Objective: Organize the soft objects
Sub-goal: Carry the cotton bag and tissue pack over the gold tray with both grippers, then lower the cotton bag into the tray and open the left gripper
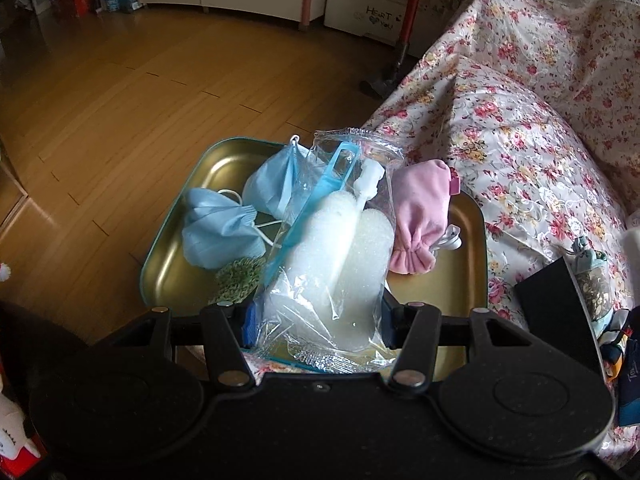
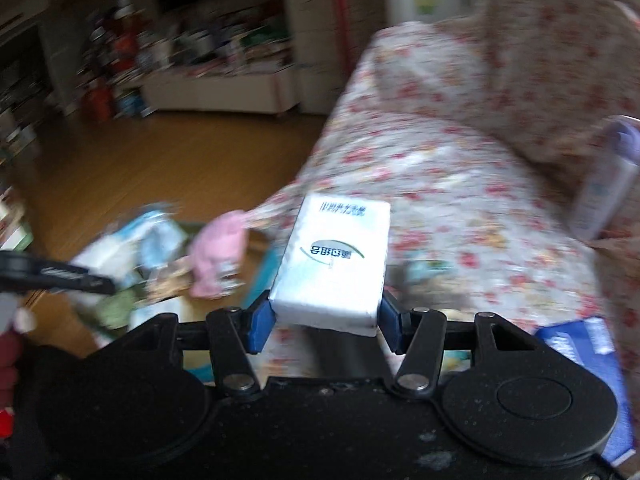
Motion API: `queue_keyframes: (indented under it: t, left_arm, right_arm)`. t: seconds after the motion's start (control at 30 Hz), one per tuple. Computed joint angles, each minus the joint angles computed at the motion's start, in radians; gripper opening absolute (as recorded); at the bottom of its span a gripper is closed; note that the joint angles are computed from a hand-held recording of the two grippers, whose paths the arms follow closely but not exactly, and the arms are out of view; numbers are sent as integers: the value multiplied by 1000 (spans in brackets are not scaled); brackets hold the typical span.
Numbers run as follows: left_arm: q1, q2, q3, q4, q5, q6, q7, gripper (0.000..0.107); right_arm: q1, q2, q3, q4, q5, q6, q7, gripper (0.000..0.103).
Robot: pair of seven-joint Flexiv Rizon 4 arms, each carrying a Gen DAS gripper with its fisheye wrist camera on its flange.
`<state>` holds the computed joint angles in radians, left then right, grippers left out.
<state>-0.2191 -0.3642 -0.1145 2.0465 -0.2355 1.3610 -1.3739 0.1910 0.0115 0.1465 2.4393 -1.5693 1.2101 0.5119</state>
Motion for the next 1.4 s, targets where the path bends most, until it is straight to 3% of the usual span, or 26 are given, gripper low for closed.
queue_keyframes:
  t: [0.17,0.3,0.4,0.53,0.67,1.07,1.4]
  left_arm:
    - [5,-28,-14,-34,-7,-14,25,52]
    - [-4,-61,-5,-75,-1,-27,20,52]
    - [-12,-82,6,-98,14,-44,9,52]
    - [6,-85,-17,-86,-3,-30,29,52]
    - [40,-71,-51,-56,-40,-10,70,52]
    - [37,-52,-46,-35,-57,6,80,52]
    - [48,-44,-68,-24,-88,14,113,52]
  right_arm:
    - [42,-110,-1,-107,23,16,-68,48]
    - [50,-182,-25,-183,-46,57,-41,47]
    - [78,-230,-20,-218,32,10,-123,45]
    - [109,-230,-16,-198,86,-1,-176,53]
    - [143,-227,-6,-169,145,-35,-217,53]
    - [151,-213,-11,-147,115,0,-182,53]
    - [110,-253,-16,-149,-30,186,-154,54]
